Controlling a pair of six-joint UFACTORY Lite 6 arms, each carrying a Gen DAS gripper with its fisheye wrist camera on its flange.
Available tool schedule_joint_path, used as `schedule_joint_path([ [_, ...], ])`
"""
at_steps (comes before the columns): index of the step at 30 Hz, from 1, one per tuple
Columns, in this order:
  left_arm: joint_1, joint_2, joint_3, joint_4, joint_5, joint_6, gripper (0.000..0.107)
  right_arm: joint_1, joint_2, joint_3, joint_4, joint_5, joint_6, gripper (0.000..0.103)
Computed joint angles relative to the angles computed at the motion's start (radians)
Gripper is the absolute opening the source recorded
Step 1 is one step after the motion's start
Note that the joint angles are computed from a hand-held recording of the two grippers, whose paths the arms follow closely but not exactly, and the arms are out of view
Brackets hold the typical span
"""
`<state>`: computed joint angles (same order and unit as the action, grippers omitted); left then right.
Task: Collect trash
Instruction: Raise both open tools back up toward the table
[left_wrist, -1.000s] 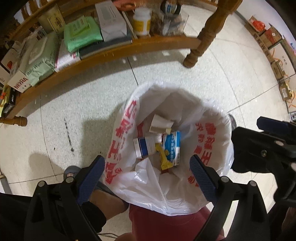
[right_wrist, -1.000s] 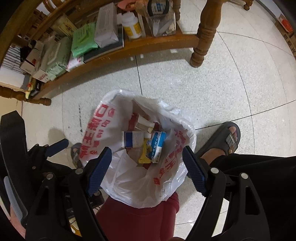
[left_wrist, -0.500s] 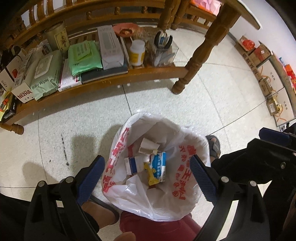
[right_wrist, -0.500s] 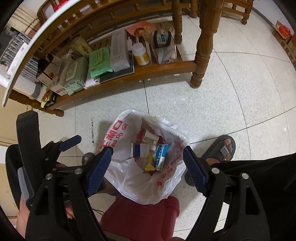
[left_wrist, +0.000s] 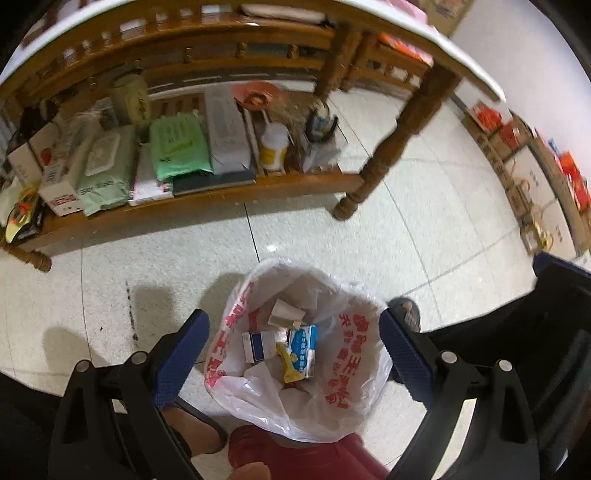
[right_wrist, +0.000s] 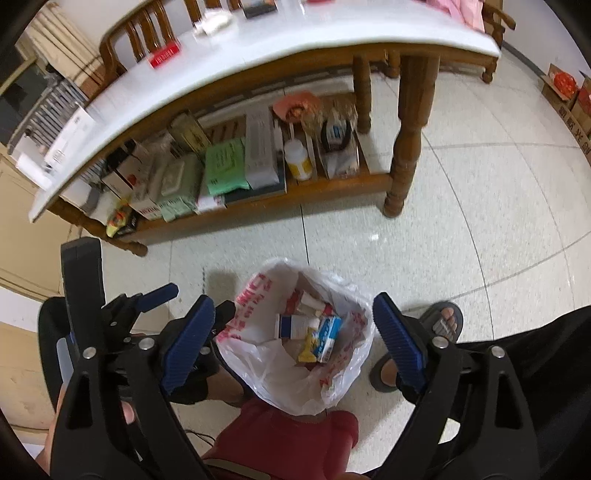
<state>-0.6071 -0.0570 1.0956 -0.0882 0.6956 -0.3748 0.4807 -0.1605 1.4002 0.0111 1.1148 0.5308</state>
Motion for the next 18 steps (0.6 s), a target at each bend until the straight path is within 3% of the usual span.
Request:
schedule_joint_path([
  [1,0.006,-0.014,0.015,0.012,0.016,-0.016,0.095,0.002,-0.001,0.033,-0.009,0.012,0.002,0.091],
  [10,0.011,-0.096,0.167,0.178,0.127,-0.131,0.095,0.009,0.034,0.272,-0.056,0.091,0.011,0.094],
  [18,-0.041,-0.106,0.353,0.347,0.195,-0.194,0.095,0.052,0.153,0.635,-0.192,0.220,-0.012,0.096],
])
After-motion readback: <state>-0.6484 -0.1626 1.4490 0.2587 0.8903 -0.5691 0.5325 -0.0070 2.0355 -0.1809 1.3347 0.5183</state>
